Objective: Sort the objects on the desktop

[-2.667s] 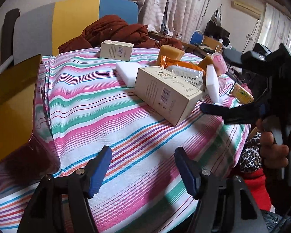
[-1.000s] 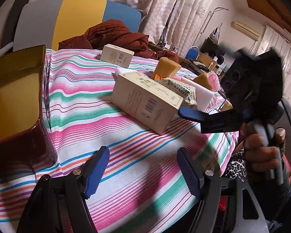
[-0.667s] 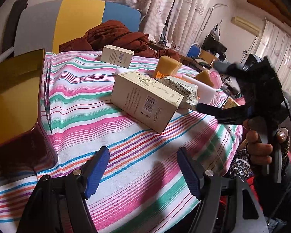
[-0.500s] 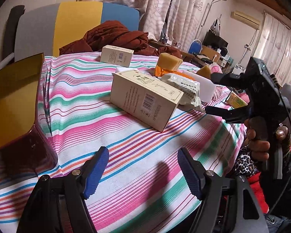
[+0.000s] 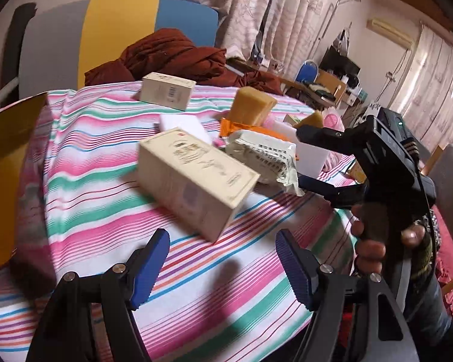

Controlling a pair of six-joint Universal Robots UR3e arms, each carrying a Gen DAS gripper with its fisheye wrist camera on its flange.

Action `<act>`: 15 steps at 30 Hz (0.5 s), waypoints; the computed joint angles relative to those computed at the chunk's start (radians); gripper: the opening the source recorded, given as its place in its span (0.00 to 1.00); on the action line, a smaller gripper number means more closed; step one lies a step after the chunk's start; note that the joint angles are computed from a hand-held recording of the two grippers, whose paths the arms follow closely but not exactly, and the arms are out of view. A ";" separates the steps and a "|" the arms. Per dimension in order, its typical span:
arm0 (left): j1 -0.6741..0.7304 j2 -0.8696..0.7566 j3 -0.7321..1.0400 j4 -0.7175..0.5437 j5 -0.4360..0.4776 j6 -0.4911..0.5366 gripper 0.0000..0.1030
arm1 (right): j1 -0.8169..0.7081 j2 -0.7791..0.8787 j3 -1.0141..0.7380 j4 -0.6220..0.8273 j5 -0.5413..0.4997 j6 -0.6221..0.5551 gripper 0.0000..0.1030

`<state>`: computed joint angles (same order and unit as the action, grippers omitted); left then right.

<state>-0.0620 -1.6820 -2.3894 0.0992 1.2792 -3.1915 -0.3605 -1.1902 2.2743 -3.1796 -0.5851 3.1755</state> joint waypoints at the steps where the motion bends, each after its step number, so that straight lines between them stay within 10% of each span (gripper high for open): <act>1: -0.037 -0.026 0.043 -0.019 0.053 -0.024 0.72 | -0.003 0.006 0.005 -0.017 0.006 0.001 1.00; 7: -0.169 -0.151 0.273 -0.169 0.287 -0.175 0.72 | -0.020 0.049 0.027 -0.109 0.049 -0.006 1.00; 15: -0.073 -0.152 0.247 -0.184 0.281 -0.186 0.67 | -0.025 0.096 0.060 -0.234 0.083 -0.046 1.00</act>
<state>-0.1352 -1.8336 -2.1422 -0.0844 1.5598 -3.3771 -0.3856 -1.0940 2.3342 -3.4139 -0.5020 3.1292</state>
